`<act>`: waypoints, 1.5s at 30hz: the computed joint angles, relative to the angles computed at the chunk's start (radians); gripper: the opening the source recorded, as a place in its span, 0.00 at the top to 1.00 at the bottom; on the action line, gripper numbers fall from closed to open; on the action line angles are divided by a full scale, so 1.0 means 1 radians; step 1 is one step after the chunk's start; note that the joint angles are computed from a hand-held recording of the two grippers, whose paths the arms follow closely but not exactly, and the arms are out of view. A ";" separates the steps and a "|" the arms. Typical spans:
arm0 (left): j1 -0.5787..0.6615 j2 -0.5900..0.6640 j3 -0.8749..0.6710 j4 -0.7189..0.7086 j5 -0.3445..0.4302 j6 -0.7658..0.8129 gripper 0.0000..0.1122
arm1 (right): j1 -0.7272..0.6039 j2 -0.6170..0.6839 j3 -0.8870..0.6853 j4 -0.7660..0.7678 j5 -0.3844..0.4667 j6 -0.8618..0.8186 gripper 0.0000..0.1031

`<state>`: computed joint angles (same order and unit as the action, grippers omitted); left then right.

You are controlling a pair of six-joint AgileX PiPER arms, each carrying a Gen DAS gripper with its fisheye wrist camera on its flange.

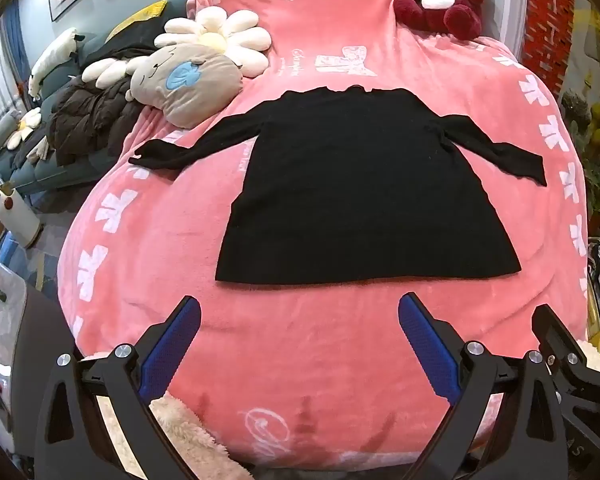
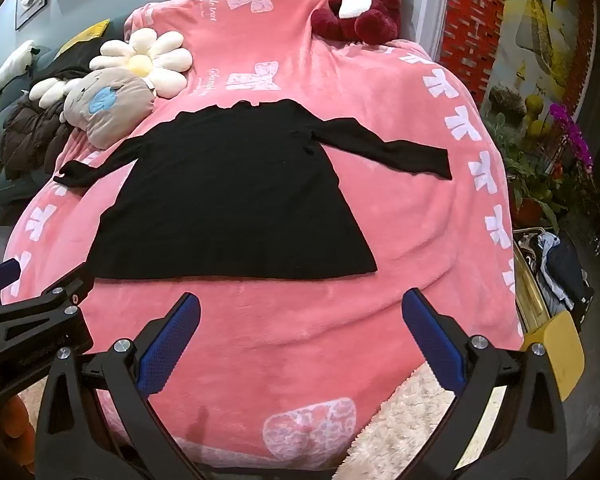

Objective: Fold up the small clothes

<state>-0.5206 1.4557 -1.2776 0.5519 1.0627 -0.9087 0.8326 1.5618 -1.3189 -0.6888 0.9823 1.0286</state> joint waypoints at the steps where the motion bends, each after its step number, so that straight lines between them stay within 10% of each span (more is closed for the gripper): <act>1: 0.005 0.002 -0.006 -0.016 0.004 0.013 0.14 | -0.001 0.001 0.000 0.001 0.000 0.000 0.04; 45: 0.013 -0.017 0.032 -0.009 -0.020 0.003 0.13 | 0.019 -0.003 0.004 0.002 -0.007 0.017 0.04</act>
